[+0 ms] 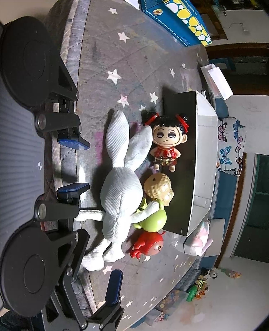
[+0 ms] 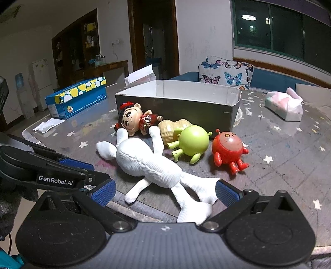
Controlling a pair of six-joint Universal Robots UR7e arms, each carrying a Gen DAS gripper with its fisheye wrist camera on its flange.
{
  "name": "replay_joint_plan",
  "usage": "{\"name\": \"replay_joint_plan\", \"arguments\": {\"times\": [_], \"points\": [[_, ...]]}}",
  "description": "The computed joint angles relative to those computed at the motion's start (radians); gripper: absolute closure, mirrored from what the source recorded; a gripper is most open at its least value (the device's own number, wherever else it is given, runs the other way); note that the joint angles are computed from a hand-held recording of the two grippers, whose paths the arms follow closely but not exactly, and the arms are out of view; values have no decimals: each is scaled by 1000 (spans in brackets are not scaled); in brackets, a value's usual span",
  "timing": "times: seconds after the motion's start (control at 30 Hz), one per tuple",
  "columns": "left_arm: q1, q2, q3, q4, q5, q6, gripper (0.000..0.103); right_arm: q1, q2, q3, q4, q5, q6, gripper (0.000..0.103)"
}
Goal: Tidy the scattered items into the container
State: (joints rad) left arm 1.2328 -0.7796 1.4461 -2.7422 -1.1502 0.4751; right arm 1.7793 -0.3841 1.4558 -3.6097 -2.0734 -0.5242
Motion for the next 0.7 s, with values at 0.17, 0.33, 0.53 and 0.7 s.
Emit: {"name": "replay_joint_plan", "arguments": {"times": [0.17,0.33,0.53,0.7], "points": [[-2,2,3,-3,12,-12,66,-1,-1,0,13,1,12,0],[-1,4,3,-6,14,-22,66,-3,-4,2,22,8,25,0],[-3,7,4,-10,25,-28,66,-8,-6,3,34,14,37,0],[-5,8,5,-13,34,-32,66,-8,-8,5,37,16,41,0]]}}
